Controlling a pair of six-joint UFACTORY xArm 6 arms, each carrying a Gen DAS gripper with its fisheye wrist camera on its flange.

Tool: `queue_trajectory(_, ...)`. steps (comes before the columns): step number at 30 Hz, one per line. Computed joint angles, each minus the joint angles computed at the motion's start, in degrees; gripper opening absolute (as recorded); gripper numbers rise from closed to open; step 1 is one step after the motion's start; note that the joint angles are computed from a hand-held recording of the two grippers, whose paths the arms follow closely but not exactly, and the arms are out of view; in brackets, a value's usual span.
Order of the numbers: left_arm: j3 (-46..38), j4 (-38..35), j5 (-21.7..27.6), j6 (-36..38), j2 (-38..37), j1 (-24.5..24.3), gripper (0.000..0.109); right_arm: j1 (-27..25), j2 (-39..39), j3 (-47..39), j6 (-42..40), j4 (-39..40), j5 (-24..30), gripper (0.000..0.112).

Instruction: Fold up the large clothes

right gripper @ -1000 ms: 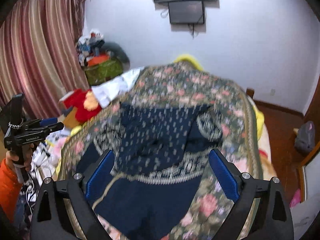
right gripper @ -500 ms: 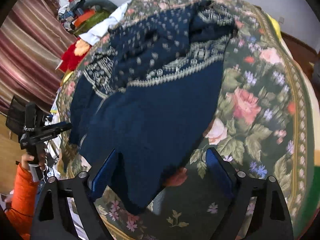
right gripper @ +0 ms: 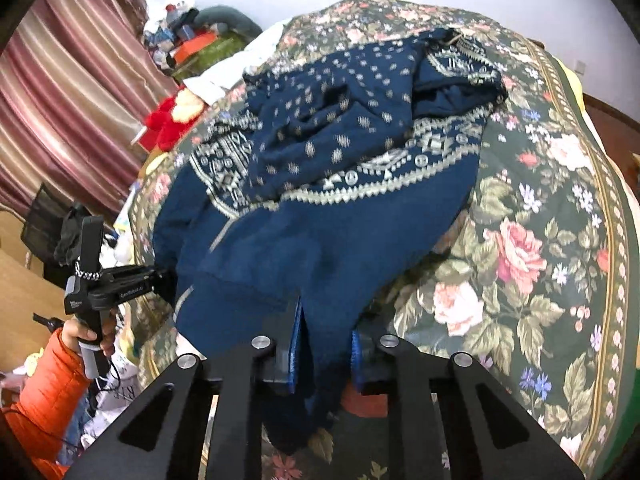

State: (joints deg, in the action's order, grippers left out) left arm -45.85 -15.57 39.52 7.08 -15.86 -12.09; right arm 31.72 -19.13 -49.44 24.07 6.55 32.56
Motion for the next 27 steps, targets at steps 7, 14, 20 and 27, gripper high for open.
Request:
queue_trajectory(7, -9.55, -12.57, -0.04, 9.3, 0.07, -0.93, 0.01, -5.45, 2.41, -3.54, 1.85, -0.25, -4.37, 0.009)
queue_trajectory(14, -29.34, -16.53, 0.49, 9.6, 12.81, 0.55, 0.009, -9.71, 11.03, -14.6, -0.25, -1.36, -5.75, 0.008)
queue_trajectory(20, -47.52, -9.86, -1.1, 2.92, 28.02, 1.58, 0.009, -12.81, 23.85, -31.24, -0.33, -5.72, -5.89, 0.008)
queue_trajectory(27, -83.46, 7.37, 7.08, -17.73, 57.52, 4.33, 0.009, -16.79, 49.63, -62.73, 3.56, -12.09, 5.06, 0.008)
